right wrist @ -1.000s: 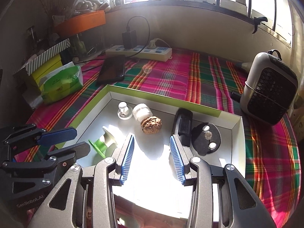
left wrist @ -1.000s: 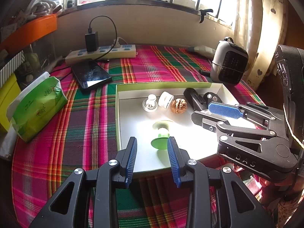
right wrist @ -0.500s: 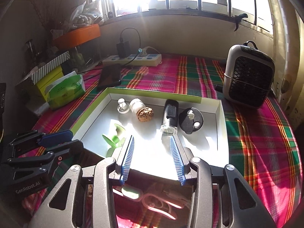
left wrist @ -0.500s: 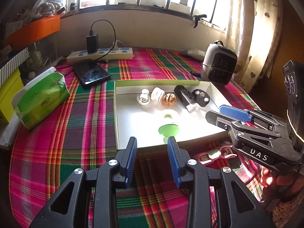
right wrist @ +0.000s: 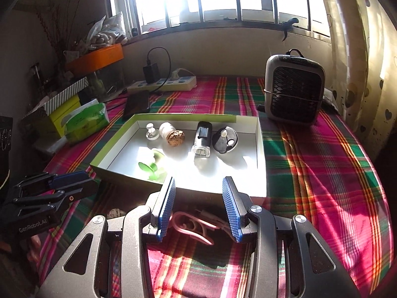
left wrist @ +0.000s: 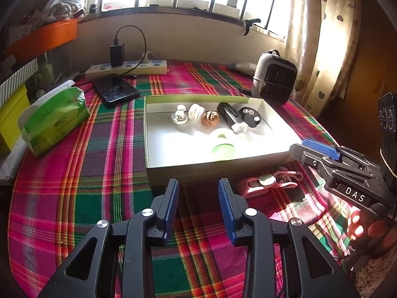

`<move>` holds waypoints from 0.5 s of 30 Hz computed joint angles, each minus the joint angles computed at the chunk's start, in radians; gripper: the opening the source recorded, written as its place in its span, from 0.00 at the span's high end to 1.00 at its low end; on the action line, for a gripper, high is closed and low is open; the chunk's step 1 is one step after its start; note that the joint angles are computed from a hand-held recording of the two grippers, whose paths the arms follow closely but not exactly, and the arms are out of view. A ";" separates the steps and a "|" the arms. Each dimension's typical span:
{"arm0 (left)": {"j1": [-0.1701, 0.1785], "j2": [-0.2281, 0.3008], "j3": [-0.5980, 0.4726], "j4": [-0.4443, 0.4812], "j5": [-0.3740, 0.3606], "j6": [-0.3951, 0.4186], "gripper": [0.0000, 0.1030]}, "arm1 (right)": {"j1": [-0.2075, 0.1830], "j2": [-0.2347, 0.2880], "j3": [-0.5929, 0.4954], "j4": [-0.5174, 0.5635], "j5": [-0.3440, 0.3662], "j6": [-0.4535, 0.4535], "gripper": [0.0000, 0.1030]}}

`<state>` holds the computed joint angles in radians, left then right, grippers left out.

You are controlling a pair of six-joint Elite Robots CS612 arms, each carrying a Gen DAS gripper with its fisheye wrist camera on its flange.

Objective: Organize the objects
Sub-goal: 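Withdraw both tools from the box toward the remaining walnut and pink clip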

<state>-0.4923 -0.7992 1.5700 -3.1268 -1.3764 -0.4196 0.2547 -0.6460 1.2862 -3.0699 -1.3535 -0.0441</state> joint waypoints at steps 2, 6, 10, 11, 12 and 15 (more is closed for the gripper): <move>-0.001 -0.001 0.003 -0.004 -0.008 0.003 0.70 | -0.001 -0.004 0.012 -0.005 0.000 0.001 0.60; -0.001 -0.001 0.009 -0.007 -0.037 0.003 0.70 | -0.004 -0.012 0.036 -0.008 -0.001 0.001 0.60; -0.001 0.002 0.010 -0.006 -0.066 0.006 0.68 | -0.008 -0.017 0.053 -0.004 -0.008 -0.001 0.60; 0.000 0.004 0.009 -0.005 -0.078 0.007 0.66 | -0.009 -0.018 0.058 -0.004 -0.007 0.003 0.60; 0.000 0.005 0.008 -0.003 -0.087 0.008 0.64 | -0.010 -0.019 0.062 -0.004 -0.006 0.006 0.60; -0.002 0.009 0.006 -0.008 -0.103 0.022 0.64 | -0.015 -0.022 0.070 -0.002 0.001 0.015 0.60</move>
